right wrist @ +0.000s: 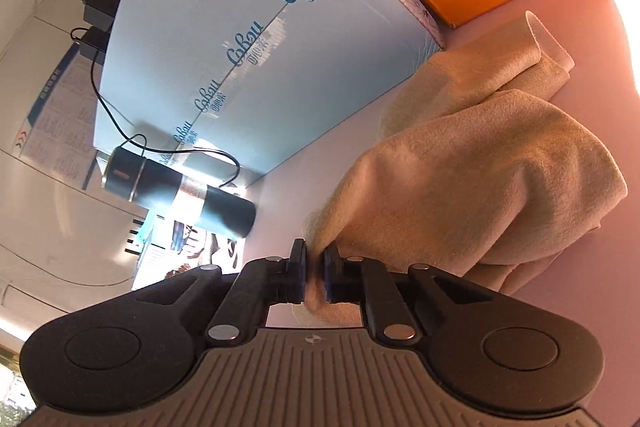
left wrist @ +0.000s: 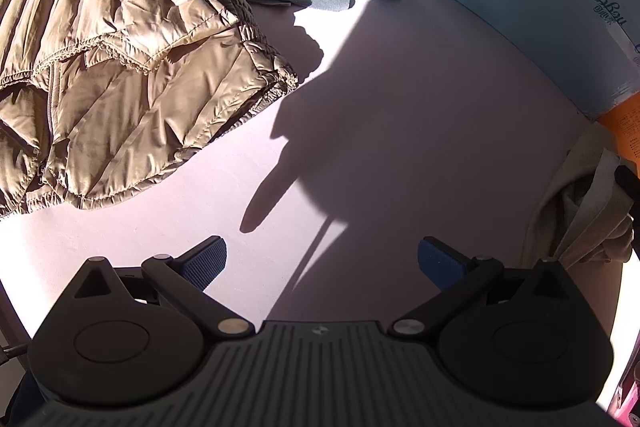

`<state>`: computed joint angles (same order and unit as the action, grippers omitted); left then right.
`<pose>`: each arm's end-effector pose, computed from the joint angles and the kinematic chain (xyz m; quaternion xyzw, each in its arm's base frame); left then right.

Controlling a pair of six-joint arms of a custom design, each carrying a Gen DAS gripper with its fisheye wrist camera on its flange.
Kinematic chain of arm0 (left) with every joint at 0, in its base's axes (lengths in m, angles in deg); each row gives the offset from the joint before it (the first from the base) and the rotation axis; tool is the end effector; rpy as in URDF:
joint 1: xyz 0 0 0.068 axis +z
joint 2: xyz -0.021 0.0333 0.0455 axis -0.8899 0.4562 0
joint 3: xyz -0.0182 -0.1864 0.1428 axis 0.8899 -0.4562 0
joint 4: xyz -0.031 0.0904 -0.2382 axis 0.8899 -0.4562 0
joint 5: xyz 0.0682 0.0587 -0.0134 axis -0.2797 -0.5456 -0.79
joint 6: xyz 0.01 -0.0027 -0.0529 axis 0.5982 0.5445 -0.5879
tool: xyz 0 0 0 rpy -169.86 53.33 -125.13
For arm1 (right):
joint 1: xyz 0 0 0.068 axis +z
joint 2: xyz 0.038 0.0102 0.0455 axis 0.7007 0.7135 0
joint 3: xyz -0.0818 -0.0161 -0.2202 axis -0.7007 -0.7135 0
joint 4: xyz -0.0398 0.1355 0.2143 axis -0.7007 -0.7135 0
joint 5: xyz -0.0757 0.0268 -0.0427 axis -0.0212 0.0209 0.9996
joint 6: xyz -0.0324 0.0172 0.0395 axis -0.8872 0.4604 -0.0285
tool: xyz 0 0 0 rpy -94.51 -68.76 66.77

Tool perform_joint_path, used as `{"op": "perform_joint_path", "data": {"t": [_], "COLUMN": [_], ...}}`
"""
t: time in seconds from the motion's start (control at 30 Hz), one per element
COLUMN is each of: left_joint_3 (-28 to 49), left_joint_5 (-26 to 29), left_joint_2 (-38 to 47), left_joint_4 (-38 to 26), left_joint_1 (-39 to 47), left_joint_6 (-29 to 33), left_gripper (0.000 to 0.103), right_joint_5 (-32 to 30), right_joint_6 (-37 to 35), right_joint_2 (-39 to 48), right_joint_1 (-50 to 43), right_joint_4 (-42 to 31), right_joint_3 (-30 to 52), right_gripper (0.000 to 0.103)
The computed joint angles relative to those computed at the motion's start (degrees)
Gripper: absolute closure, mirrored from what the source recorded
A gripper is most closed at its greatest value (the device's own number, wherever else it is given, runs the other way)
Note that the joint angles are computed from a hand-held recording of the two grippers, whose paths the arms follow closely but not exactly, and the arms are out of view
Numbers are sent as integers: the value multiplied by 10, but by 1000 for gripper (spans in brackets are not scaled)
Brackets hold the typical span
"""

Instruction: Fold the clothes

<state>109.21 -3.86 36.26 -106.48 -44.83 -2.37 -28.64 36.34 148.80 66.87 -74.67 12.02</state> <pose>0.2364 0.0687 0.2221 -0.1140 0.9743 -0.0781 0.1779 0.2537 0.1122 0.2005 0.2077 0.8365 0.3863 0.3284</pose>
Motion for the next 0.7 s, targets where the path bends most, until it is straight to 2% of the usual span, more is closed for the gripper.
{"op": "perform_joint_path", "data": {"t": [0.1, 0.23, 0.3, 0.4, 0.53, 0.6, 0.67, 0.7], "left_joint_3": [1, 1, 0, 0, -1, -1, 0, 1], "left_joint_5": [0, 1, 1, 2, 3, 3, 1, 1], "left_joint_2": [-1, -2, -3, -4, -5, -6, -7, -6], "left_joint_4": [-2, -4, -6, -8, -10, -11, -10, -9], "left_joint_1": [-4, -4, -4, -4, -3, -3, -2, 0], "left_joint_6": [7, 9, 10, 11, 13, 14, 10, 8], "left_gripper": [0, 0, 0, 0, 0, 0, 0, 0], "right_joint_5": [-29, -64, -89, -120, -141, -147, -168, -183], "right_joint_6": [2, -20, -41, -93, -179, -216, -305, -318], "right_joint_2": [-57, -127, -155, -147, -75, -44, -1, 10], "right_joint_1": [-17, -64, -102, -156, -192, -183, -146, -124], "right_joint_4": [24, 4, -27, -89, -169, -187, -259, -276], "right_joint_3": [-20, -3, 31, 129, 308, 375, 463, 480], "right_gripper": [95, 95, 95, 95, 95, 95, 95, 95]}}
